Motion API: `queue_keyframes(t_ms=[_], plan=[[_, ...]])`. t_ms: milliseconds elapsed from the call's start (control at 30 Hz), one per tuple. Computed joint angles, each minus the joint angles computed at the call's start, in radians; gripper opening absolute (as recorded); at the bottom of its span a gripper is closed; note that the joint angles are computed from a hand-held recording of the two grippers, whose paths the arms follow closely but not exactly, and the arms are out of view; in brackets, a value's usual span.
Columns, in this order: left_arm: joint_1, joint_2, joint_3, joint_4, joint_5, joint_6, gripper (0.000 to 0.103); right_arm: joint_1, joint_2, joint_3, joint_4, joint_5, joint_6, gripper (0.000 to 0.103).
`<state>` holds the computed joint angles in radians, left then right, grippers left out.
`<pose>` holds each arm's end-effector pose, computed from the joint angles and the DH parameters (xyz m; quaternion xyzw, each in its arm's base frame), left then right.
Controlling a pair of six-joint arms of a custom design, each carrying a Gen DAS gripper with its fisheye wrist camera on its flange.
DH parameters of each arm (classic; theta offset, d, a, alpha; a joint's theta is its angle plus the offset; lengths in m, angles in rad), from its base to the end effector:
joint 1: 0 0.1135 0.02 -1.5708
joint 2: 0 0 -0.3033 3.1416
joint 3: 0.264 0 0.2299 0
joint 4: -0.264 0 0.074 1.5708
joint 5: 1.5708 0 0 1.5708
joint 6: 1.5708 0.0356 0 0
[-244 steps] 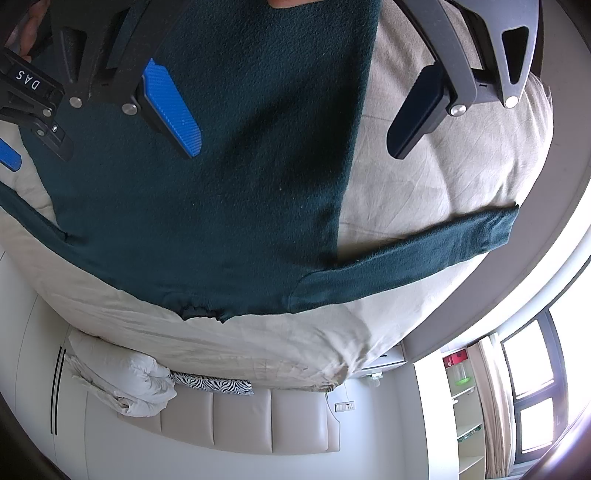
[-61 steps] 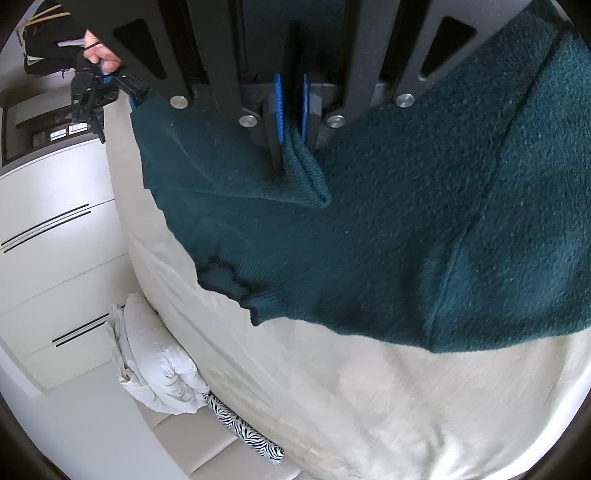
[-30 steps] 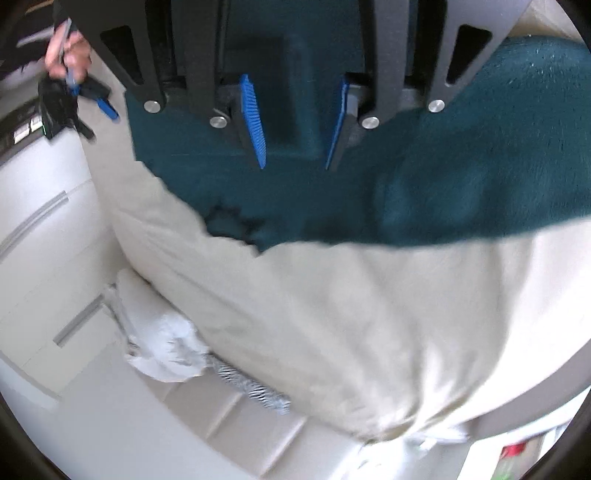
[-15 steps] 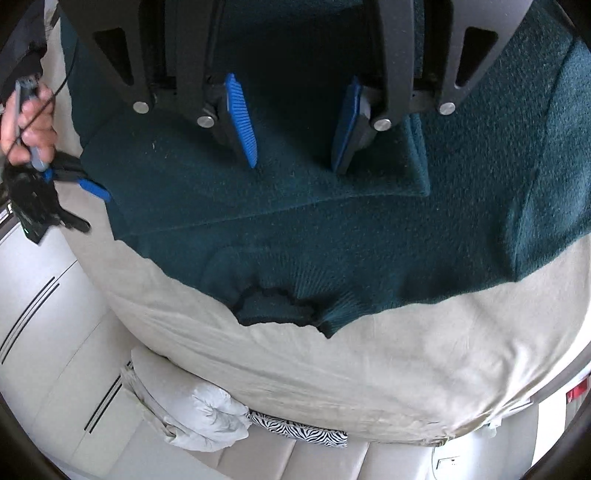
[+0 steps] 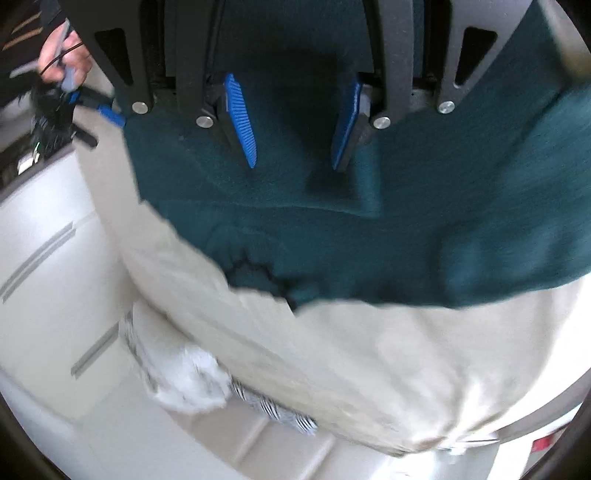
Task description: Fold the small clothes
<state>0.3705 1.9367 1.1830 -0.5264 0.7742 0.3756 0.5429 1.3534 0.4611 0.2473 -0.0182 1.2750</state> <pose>0.3445 0.1071 0.1933 0.0570 0.9161 -0.2990 0.2610 0.1950 0.1184 0.2086 0.3165 0.8369 0.3572 0.2680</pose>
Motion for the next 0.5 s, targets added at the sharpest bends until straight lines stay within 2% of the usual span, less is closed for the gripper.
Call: queue_keyframes(t_ms=[133,200,267,367,500], plan=[[0.241,-0.023,0.046,-0.132,0.159,0.064,0.060,0.168,-0.068,0.061,-0.109,0.169,0.096,0.076],[0.382,0.029,0.126,-0.245,0.233,0.102,0.062,0.248,-0.076,0.087,-0.109,0.221,0.126,0.076],[0.514,0.122,0.249,-0.382,0.290,0.135,0.063,0.316,-0.014,0.153,-0.084,0.243,0.137,0.076],[0.683,0.266,0.430,-0.470,0.328,0.080,0.064,0.371,0.114,0.264,-0.029,0.227,0.129,0.076],[0.817,0.455,0.679,-0.545,0.334,-0.050,0.064,0.415,0.273,0.418,-0.012,0.192,0.124,0.076]])
